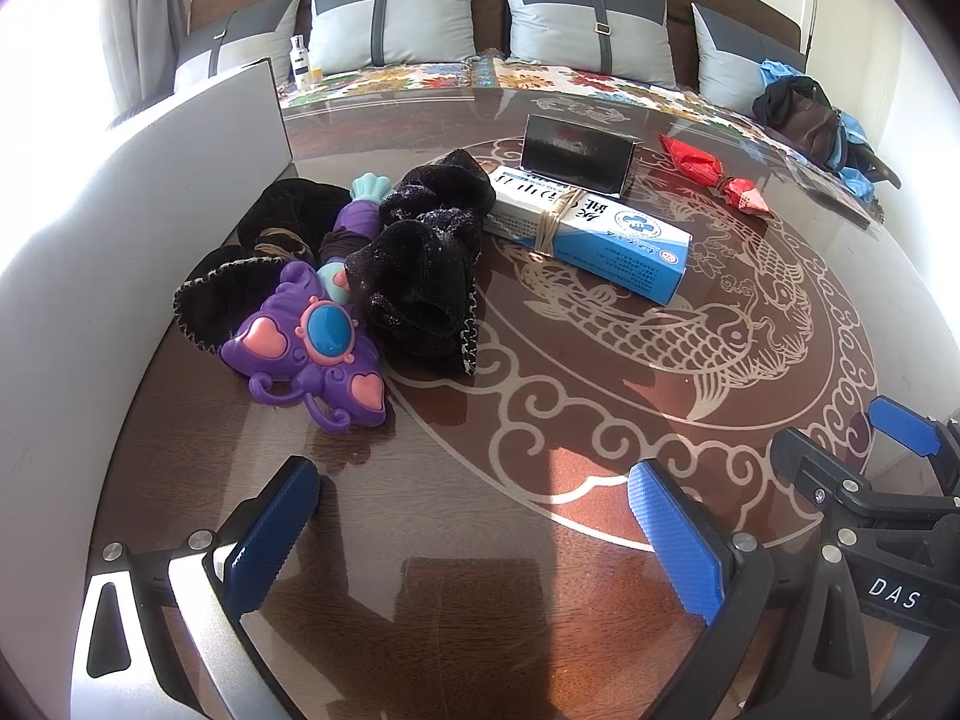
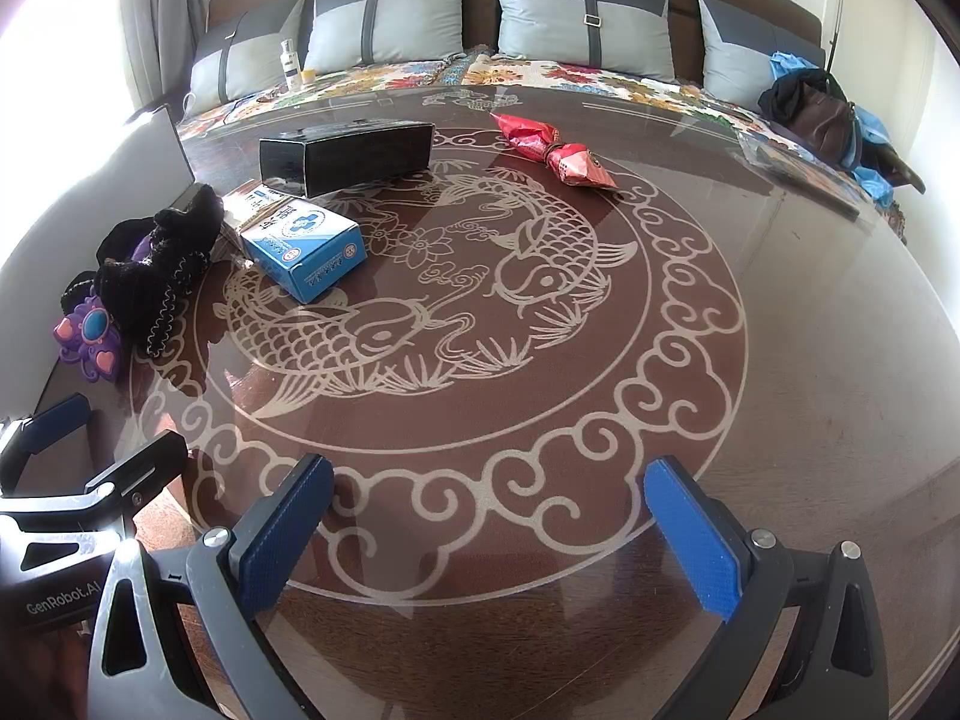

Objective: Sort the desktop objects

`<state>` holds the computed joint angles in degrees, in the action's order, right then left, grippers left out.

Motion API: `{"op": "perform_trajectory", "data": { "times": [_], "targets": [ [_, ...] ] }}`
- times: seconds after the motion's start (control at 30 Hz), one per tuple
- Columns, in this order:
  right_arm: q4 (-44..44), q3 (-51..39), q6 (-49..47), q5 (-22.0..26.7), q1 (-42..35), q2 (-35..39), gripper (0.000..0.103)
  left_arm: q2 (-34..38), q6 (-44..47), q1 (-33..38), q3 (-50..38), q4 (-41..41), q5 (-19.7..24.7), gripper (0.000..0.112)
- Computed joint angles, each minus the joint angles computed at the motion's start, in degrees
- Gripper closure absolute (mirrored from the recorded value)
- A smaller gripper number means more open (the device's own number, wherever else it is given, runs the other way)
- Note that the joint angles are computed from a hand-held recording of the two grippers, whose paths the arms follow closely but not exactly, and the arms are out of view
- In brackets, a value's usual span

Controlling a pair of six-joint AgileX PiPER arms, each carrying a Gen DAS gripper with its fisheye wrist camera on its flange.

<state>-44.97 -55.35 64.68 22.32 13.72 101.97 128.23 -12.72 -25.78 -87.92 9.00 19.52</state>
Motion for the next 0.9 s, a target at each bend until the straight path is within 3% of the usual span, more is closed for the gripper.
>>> {"op": "perform_trajectory", "data": {
  "times": [0.9],
  "targets": [
    [0.07,-0.04,-0.12,-0.04,0.01,0.03,0.0,0.07,0.4,0.05,0.06,-0.42,-0.16,0.009]
  ]
}}
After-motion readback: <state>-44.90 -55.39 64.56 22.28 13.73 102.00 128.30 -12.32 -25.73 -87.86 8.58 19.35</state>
